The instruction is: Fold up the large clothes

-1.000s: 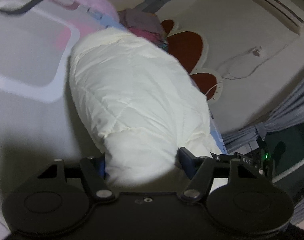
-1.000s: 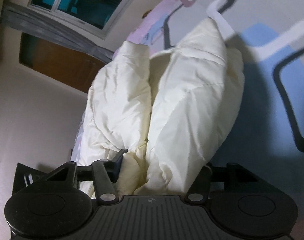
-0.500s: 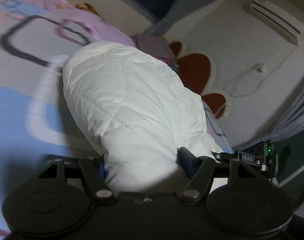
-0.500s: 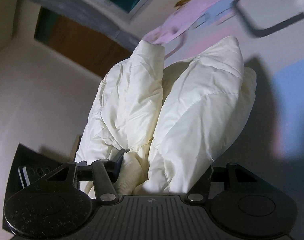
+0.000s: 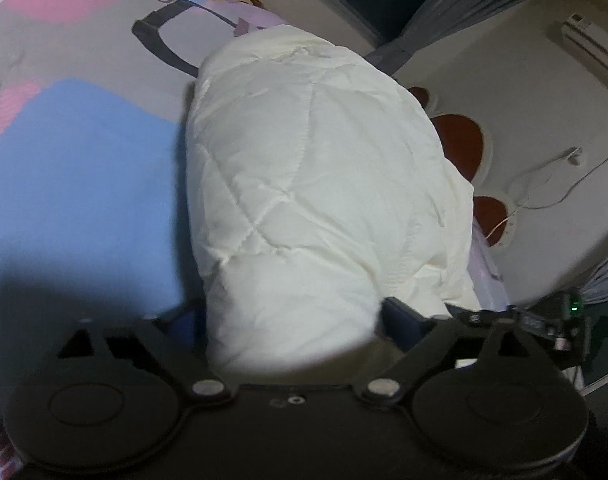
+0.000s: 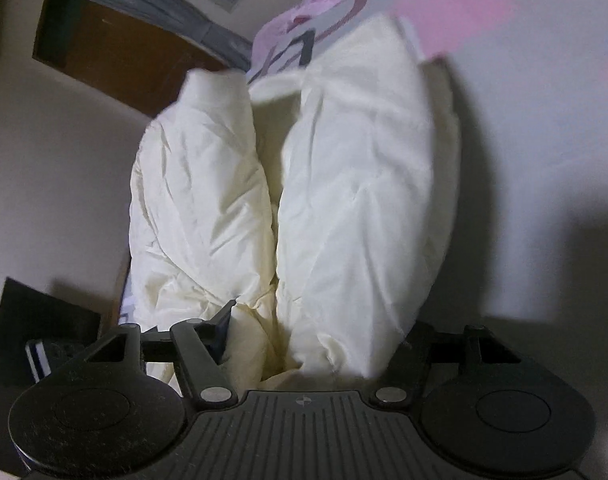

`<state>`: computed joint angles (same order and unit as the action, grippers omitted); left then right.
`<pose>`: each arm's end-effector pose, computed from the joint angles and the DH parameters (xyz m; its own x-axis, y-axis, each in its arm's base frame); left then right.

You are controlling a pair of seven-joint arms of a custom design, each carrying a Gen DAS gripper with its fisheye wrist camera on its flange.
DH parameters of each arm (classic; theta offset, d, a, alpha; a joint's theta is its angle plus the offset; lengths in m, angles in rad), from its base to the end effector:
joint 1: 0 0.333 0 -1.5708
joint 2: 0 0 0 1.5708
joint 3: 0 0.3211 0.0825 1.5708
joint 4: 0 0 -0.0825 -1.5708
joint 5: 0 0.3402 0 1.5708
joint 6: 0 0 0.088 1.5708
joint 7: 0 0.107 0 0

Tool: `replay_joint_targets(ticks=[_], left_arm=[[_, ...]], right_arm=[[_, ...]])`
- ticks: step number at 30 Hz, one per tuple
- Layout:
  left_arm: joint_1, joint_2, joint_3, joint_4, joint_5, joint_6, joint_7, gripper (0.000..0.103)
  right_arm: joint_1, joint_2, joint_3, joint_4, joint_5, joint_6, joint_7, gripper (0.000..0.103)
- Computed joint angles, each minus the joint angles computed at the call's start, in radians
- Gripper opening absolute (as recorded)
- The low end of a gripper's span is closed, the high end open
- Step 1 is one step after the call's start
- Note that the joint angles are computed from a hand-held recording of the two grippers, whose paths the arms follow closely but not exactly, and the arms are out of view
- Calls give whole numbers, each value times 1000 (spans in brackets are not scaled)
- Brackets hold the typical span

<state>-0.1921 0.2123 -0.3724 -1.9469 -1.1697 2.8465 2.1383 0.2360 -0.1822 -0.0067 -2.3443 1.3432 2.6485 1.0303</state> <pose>0.5347 -0.2637 0.4598 -0.2460 -0.7383 0.6280 -0.8512 -0.1453 -0.5043 0.4613 0.0807 0.4718 -0.0568 -0.6645 -0.7452 -0.8338 0.4421 -0.3307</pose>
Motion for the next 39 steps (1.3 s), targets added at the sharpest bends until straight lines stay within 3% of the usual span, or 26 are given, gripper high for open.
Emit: replay_joint_targets(ticks=[1, 4, 7, 8, 10, 12, 14, 16, 20, 21, 23, 26, 30, 32, 34, 36, 39], left_arm=[[5, -14, 6, -6, 15, -9, 2, 94], [13, -71, 29, -39, 35, 27, 10, 89], [19, -80, 39, -4, -67, 104, 99, 76], [17, -63, 42, 30, -76, 120, 116, 70], [-7, 3, 53, 129, 55, 130, 39, 64], [-64, 83, 102, 230, 301, 115, -141, 60], [-106, 158, 133, 334, 442, 93, -235, 58], [-143, 238, 160, 448, 553, 48, -325, 58], [-239, 318, 288, 546, 811, -16, -504, 58], [-255, 333, 309, 561, 857, -27, -534, 58], [-260, 365, 312, 583, 919, -29, -550, 61], [-233, 359, 271, 550, 957, -15, -549, 61], [-201, 369, 231, 555, 1008, -29, -576, 61], [-182, 386, 208, 572, 1029, -35, -587, 61], [-177, 395, 201, 587, 1065, -47, -609, 62], [-183, 394, 206, 600, 1119, -77, -631, 62], [-160, 379, 176, 633, 1160, -171, -650, 62]], right_arm=[[-7, -28, 8, -19, -45, 35, 27, 81], [-18, -120, 16, -77, -125, 147, 65, 80], [2, -142, 19, -55, -177, 260, 75, 37], [-10, -116, 42, -21, -267, 279, 129, 35], [15, -62, 51, 50, -343, 307, 128, 34], [33, 24, 60, 151, -442, 313, 160, 34], [35, 111, 79, 234, -583, 329, 236, 34], [37, 197, 76, 325, -667, 290, 291, 34], [71, 316, 21, 409, -1083, 228, 623, 34], [77, 338, 11, 408, -1131, 235, 672, 34], [41, 357, 40, 373, -1069, 282, 643, 34], [-16, 362, 107, 306, -903, 372, 522, 34], [-20, 388, 109, 309, -866, 409, 519, 34], [-40, 372, 140, 289, -787, 431, 448, 34], [-37, 355, 137, 278, -771, 420, 436, 34], [-2, 325, 90, 266, -840, 377, 495, 34], [-4, 292, 71, 283, -859, 286, 535, 35]])
